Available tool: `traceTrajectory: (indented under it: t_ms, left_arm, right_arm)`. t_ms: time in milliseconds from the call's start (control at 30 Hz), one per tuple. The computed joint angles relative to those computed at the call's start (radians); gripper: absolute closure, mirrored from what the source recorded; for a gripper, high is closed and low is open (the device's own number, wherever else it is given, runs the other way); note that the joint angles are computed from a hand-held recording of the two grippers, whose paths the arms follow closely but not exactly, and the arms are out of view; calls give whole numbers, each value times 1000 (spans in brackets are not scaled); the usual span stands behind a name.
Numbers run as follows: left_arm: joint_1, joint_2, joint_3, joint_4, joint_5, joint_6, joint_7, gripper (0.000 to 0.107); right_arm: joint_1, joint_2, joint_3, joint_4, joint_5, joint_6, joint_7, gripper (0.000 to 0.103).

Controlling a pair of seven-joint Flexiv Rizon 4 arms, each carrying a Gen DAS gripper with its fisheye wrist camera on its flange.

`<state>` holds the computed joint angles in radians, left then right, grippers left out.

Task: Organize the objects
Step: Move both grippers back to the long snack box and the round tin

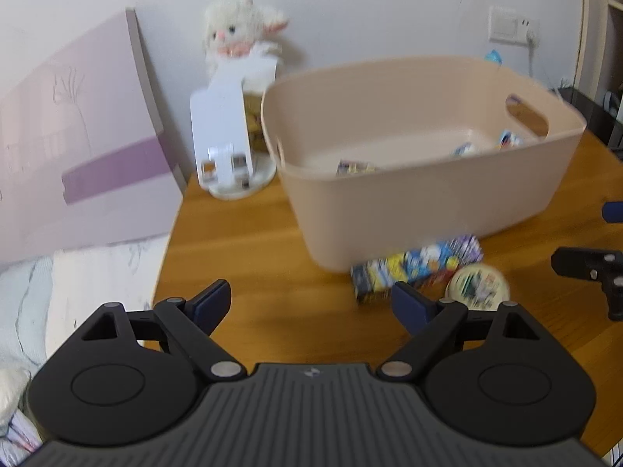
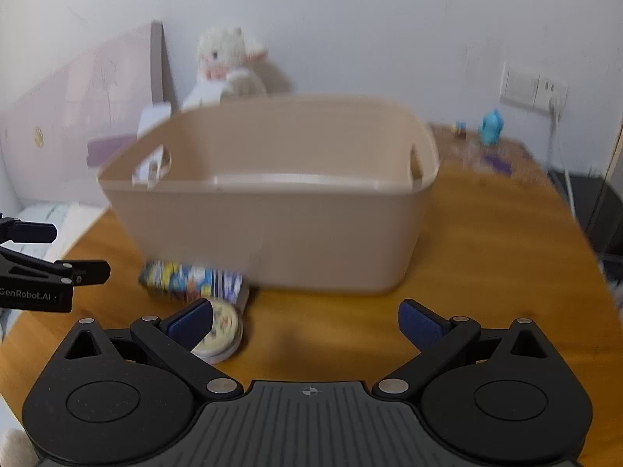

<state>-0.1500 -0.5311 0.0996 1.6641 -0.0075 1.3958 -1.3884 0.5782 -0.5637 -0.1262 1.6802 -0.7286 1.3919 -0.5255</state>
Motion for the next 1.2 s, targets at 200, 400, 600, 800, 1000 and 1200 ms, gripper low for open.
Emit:
traceTrajectory:
  t_ms: [200,400,600,800,1000,1200]
  left_arm:
    - [13,-30,-6,6,-7,-9,6,17]
    - [25,-58,-15,-3,-16,-1,19,17]
    - [25,-72,-19,-9,-30,12,29,17]
    - [27,-84,-31,-12,-51,34,29,17]
    - [52,-94,-87,-14,-103,59,62,17]
    - [101,-111,-185,-24,-161,78,132,16]
  right_arm:
    - [-22,-50,73,-54,70,-71,-82,0]
    - [-12,-101,106,-121,123,-110,-157,0]
    - [13,-151,100,-188,145,-147,-191,0]
    - [54,-169,27,-201,104,-144,-127,0]
    - [48,-140,-9,-151,71,-132,-61,0]
    - [25,-93,-33,-77,28,-114,-6,0]
